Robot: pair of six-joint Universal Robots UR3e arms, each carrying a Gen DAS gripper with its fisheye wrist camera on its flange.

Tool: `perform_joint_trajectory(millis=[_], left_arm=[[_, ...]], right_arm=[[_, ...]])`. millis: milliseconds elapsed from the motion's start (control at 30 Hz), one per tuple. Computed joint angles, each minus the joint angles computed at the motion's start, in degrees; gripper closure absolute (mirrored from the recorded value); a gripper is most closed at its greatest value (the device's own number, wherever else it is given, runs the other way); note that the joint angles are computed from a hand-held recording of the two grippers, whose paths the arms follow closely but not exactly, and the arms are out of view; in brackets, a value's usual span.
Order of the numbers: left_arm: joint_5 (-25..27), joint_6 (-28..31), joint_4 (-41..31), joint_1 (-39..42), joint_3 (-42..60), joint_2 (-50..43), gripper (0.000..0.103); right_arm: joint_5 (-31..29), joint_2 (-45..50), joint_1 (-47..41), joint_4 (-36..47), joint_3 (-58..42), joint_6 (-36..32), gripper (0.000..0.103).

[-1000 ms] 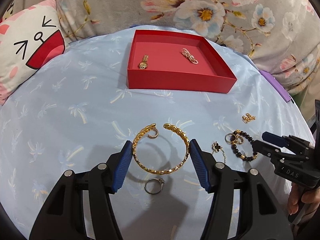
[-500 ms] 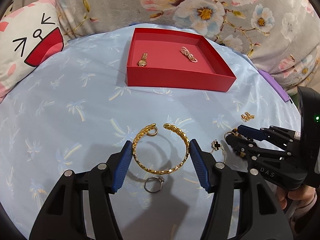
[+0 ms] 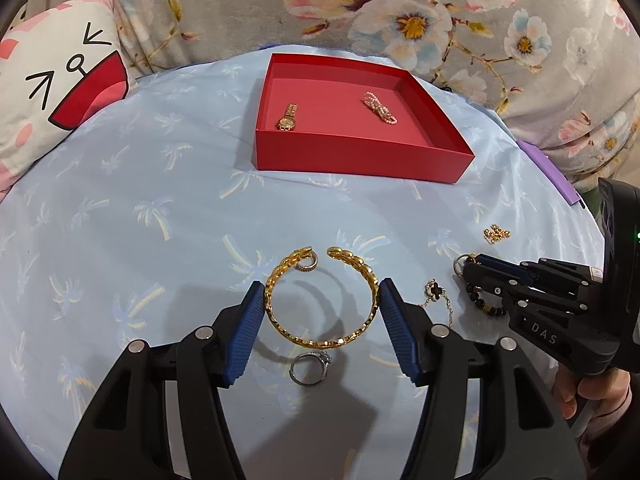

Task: Organize jewelry
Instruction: 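Grasp a small gold charm with the right tool while the left carries the bangle to the tray, then release the bangle from the left tool while the right releases the charm into the tray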

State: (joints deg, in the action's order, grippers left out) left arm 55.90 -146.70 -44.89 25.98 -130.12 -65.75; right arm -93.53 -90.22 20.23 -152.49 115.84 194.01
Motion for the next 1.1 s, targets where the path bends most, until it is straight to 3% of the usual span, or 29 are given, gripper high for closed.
perform_joint_trajectory(millis=[300, 467, 667, 800, 1100], left_arm=[[-1.31, 0.28, -1.65, 0.81, 1.43, 0.64, 0.046], [-2.05, 1.75, -2.9, -0.22, 7.87, -2.41, 0.046], [-3.15, -2.17, -1.6, -5.48, 23.58, -15.69, 0.046], [1.92, -9.61, 6.15, -12.84, 34.72, -28.16, 0.046], [9.35, -15.01, 7.35, -21.58, 53.51, -48.14, 0.046]], right_arm=[[2.48, -4.43, -1.49, 0.73, 0.29, 0.45, 0.091], [5.65, -6.0, -4.49, 5.46, -6.69, -2.88, 0.091], [10.94, 0.64, -10.85, 8.77, -19.58, -4.8, 0.091], [11.17, 9.75, -12.96, 9.79, -28.38, -4.26, 0.091], [11.31, 23.85, -14.32, 9.64, -37.21, -1.63, 0.091]])
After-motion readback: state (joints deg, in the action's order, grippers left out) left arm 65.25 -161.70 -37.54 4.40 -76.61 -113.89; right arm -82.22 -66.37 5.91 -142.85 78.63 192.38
